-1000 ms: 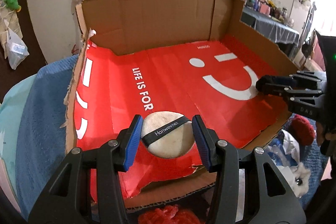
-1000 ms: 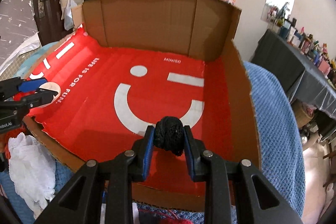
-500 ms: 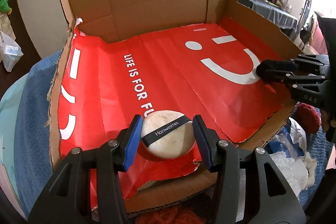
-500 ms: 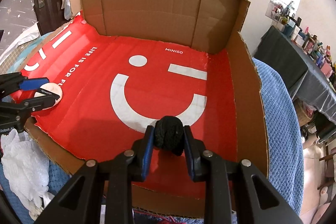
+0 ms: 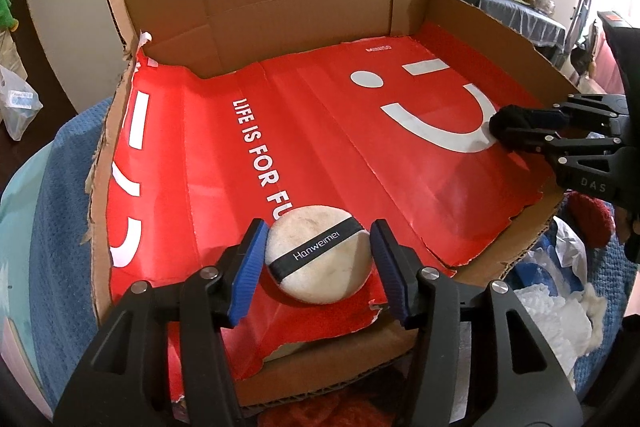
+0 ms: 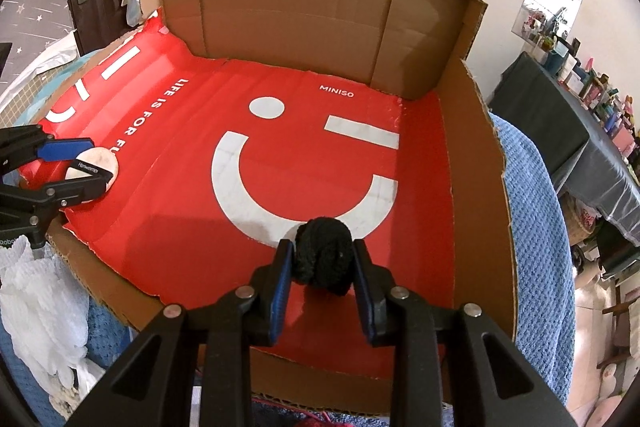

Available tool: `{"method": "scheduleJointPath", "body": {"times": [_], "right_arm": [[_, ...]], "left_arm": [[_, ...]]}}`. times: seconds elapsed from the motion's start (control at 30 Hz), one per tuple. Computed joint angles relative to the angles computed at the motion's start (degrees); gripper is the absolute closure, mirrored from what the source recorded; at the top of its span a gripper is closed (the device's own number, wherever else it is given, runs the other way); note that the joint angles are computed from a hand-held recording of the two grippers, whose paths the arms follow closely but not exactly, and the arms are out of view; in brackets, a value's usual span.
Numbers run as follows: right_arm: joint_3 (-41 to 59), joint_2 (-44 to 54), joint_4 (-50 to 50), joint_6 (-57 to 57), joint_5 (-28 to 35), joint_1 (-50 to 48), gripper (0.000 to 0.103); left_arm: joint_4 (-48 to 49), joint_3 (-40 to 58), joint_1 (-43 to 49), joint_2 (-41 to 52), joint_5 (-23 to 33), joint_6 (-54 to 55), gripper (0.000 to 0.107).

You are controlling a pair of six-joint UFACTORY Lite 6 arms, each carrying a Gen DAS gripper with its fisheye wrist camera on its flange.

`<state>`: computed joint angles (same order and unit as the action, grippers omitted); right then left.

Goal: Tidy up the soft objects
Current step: 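Carry the pompom and puff into the red-lined box and open both tools, then withdraw both open tools from the box back over the blanket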

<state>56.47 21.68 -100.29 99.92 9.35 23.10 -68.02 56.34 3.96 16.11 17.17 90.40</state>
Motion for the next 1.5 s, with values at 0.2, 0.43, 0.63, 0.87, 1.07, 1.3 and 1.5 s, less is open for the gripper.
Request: {"method": "scheduleJointPath", "body": {"times": [0.2, 0.43, 0.63, 0.87, 1.07, 1.3, 1.5], "right_arm": [[-0.2, -0.1, 0.5, -0.9, 0.0, 0.1, 0.067], [-0.2, -0.4, 0.1, -0.3, -0.3, 0.2, 0.061], [-2.1, -3.6, -2.9, 2.9, 0.2, 0.9, 0.051], [-8.1, -13.7, -7.9, 9.2, 1.8, 2.0, 0.035], [-16.0, -26.0, -15.2, 19.0, 3.2, 3.8, 0.026], [-26.5, -42.5, -7.6, 15.2, 12.9, 12.9, 0.009], [-36.3, -56.2, 1.6, 12.0, 28.1, 28.2, 0.000]], "left_arm": [[-2.1, -0.6, 0.1, -0.6, 0.0, 2.5, 0.048], [-5.3, -2.2, 1.0, -2.7, 0.8, 6.1, 0.044], [-7.6, -5.4, 2.4, -8.4, 2.9, 7.8, 0.036], [-14.2, -13.4, 5.1, -21.2, 6.3, 13.2, 0.029], [-21.1, -24.2, 7.0, -38.7, 6.9, 19.3, 0.017], [-14.0, -35.0, 11.3, -60.3, 11.3, 9.5, 0.012], [-5.8, -43.1, 16.9, -76.6, 17.7, -2.5, 0.011]]}}
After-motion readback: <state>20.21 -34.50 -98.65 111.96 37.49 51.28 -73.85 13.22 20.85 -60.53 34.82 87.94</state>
